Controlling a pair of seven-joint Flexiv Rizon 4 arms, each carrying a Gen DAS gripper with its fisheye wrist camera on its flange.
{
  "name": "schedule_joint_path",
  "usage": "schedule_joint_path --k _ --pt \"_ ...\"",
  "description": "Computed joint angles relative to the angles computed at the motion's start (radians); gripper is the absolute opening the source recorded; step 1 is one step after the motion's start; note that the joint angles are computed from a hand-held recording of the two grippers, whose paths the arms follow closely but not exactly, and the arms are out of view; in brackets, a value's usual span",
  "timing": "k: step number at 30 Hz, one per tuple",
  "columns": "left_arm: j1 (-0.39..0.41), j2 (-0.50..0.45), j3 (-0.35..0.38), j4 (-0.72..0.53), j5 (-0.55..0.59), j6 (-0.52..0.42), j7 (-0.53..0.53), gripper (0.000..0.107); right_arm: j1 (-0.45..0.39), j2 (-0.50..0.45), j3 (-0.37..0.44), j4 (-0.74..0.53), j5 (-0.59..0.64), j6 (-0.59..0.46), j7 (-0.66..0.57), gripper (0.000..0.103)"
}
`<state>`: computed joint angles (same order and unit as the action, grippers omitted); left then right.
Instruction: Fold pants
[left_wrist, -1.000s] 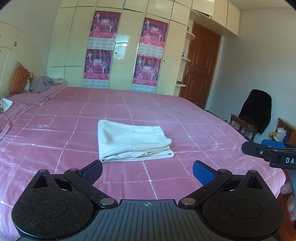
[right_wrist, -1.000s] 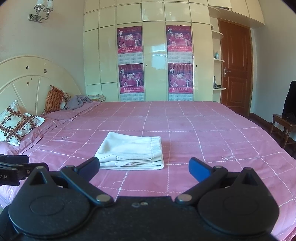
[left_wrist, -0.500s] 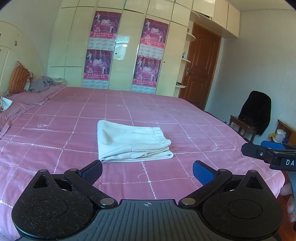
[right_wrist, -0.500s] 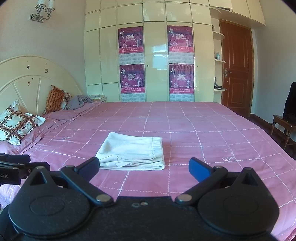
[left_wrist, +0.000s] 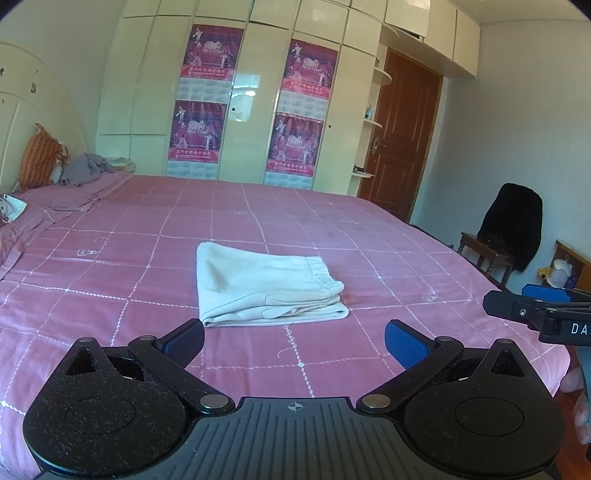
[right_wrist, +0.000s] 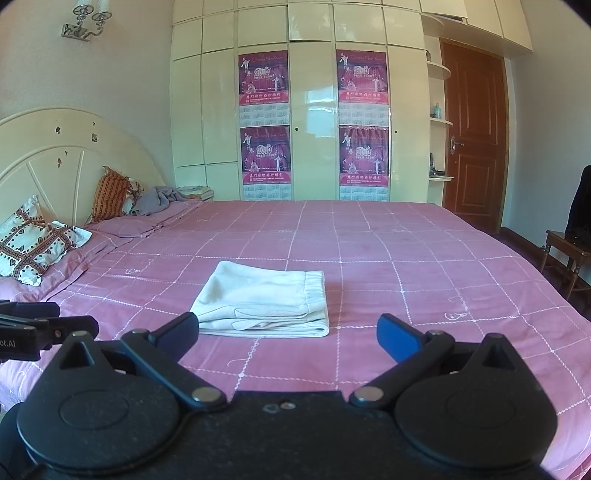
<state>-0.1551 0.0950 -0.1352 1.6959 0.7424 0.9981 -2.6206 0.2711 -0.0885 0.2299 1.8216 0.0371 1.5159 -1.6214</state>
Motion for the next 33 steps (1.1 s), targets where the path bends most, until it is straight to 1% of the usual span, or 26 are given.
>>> schedule_joint_path --k 12,21,23,28,33 --pt "0.003 0.003 0.001 0.006 -0.013 0.013 0.012 0.103 -0.002 0.0 0.002 -0.003 0.009 -0.004 -0.012 0.103" --pt "0.004 0.003 -0.004 0.005 0.005 0.013 0.01 0.103 0.001 0.001 -0.001 -0.001 0.005 -0.004 -0.007 0.103" --pt "0.002 -0.002 0.003 0.01 -0.015 0.037 0.05 0.103 -0.001 0.0 0.002 -0.004 0.012 -0.007 -0.016 0.103" --pt "-0.001 -0.004 -0.003 0.001 0.0 0.032 0.042 0.103 -0.014 -0.008 0.019 -0.022 0.066 -0.02 -0.084 0.103" --pt "-0.006 -0.006 -0.001 0.002 -0.01 0.042 0.052 0.103 -0.016 -0.013 0.016 -0.035 0.085 -0.036 -0.107 0.103"
